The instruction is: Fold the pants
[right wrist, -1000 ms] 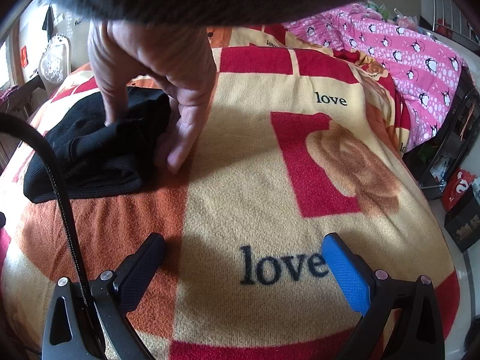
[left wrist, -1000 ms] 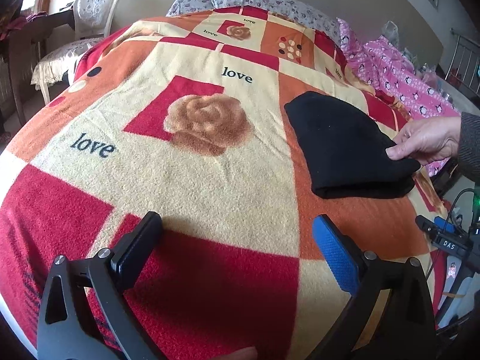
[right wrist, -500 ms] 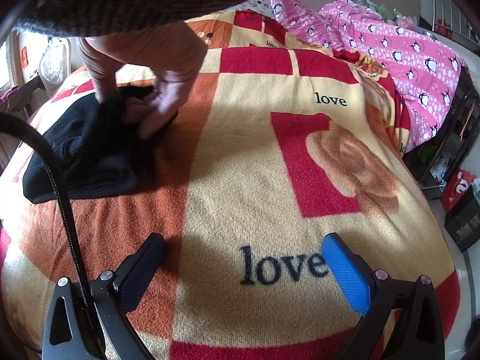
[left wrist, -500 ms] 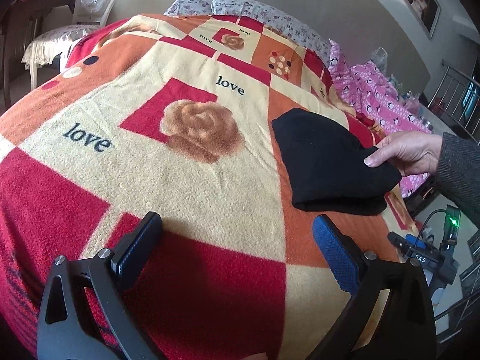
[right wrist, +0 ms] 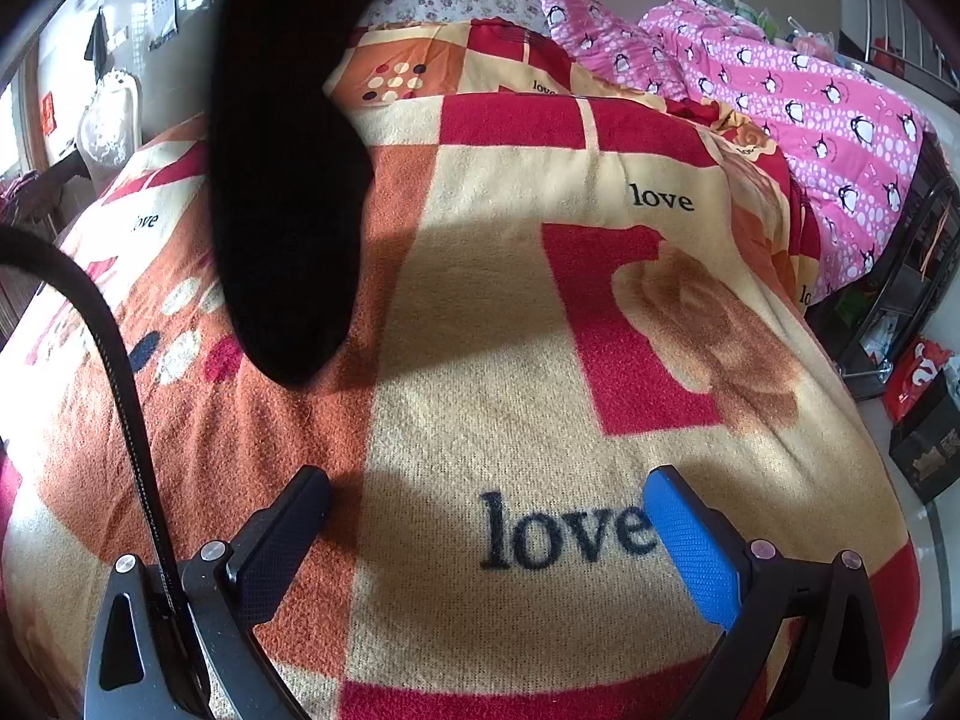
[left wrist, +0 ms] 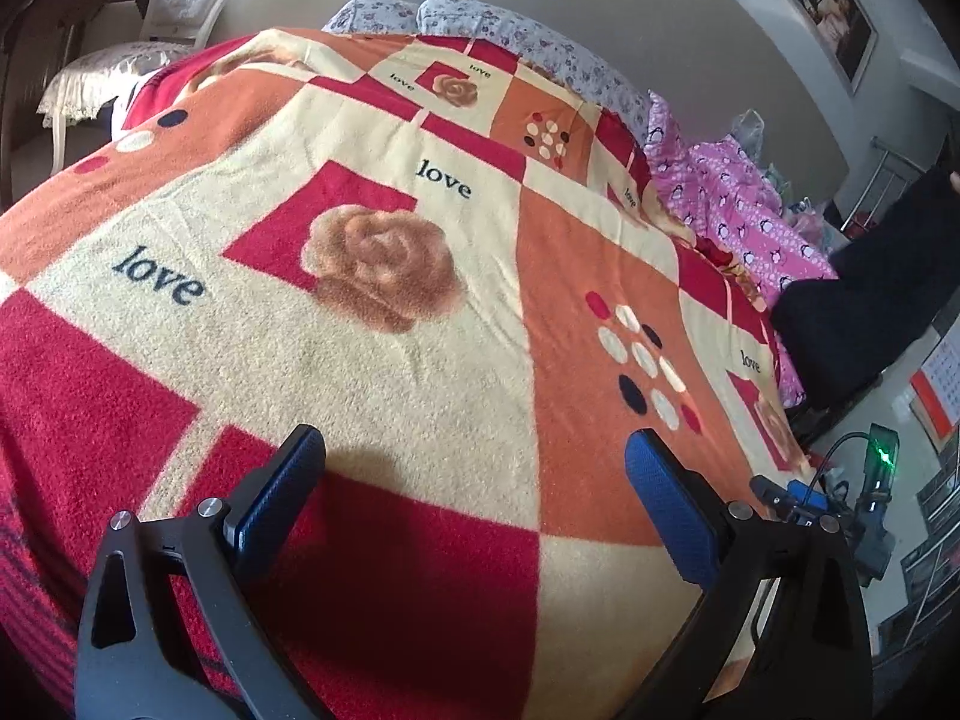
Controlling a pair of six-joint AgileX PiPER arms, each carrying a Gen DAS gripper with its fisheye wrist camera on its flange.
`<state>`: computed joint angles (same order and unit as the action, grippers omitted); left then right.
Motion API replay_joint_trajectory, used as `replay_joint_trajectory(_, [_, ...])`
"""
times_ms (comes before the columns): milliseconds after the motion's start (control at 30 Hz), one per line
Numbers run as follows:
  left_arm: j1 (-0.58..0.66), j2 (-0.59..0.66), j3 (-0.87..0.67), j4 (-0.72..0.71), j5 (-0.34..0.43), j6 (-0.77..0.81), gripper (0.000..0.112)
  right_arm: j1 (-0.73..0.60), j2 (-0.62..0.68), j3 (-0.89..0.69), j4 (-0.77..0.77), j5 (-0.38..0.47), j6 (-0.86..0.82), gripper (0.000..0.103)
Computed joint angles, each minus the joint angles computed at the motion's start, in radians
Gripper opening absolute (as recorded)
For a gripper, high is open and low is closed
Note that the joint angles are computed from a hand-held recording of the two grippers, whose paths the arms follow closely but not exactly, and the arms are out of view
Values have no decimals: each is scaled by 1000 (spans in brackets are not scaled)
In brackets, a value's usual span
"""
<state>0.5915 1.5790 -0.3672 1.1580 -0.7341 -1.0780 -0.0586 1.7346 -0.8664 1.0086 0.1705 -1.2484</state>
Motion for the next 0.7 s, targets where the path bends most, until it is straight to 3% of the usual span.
replay_joint_trajectory(100, [25,-4,17,15,-44,26,101,3,1,0,-18,-2,19,103])
replay_joint_trajectory(267, [32,-21,15,96,-23,-43,101,4,2,-8,-74,3,77,103])
replay_joint_trajectory(333, [15,-51,42,56,15,-34,101,6,2,-8,-75,2,79,103])
replay_joint_trajectory(400, [33,-59,76,46,-24,6,101,6,2,-8,-74,1,78,103])
replay_joint_trajectory(500, [-49,-100,114,-127,44,135,101,8,1,-8,-71,1,77,103])
replay_joint_trajectory(633, [-95,-79,98,-158,70,168,101,9,2,-9,-64,0,71,103])
replay_joint_trajectory(700, [-73,-74,103,-150,42,178,101,6,2,-9,-67,2,72,103])
